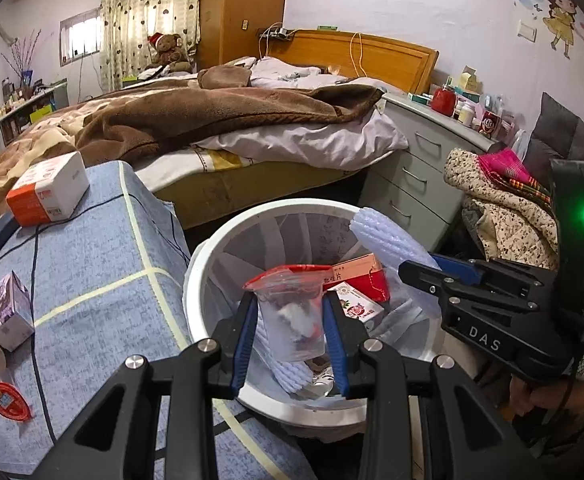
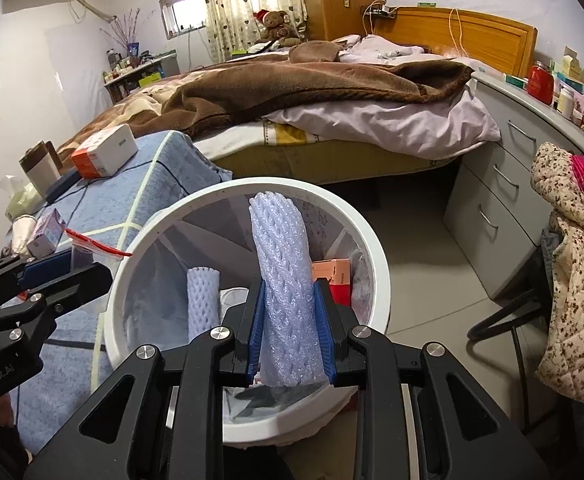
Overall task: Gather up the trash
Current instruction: 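Open both grippers to drop the foam net and cup into the wastebasket, then move both open grippers back over the table toward the remaining trash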
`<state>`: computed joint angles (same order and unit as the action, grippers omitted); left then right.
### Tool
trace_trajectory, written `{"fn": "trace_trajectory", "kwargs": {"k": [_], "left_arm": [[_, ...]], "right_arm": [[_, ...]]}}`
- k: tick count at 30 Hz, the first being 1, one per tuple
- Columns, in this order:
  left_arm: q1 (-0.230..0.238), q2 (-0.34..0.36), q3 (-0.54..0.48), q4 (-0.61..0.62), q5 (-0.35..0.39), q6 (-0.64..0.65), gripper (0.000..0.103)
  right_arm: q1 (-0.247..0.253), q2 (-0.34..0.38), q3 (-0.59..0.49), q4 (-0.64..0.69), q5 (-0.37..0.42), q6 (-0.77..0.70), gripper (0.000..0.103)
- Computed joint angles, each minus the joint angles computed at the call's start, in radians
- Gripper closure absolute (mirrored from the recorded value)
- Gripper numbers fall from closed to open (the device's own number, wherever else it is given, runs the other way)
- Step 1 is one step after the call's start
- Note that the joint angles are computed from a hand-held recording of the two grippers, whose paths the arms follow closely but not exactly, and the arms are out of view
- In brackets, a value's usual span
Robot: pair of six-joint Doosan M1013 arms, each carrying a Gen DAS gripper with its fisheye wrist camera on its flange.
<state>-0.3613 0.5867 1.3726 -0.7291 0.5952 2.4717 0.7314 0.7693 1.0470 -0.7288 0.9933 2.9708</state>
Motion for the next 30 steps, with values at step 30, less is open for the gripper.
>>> {"fn": "trace_trajectory", "kwargs": {"k": [30], "left_arm": [[0.080,-0.018,0.012,-0.054,-0.059,-0.039,0.032]], "right_arm": [[0.017,0.056,-0.117,-0.036,0.009,-0.032,0.050]]}}
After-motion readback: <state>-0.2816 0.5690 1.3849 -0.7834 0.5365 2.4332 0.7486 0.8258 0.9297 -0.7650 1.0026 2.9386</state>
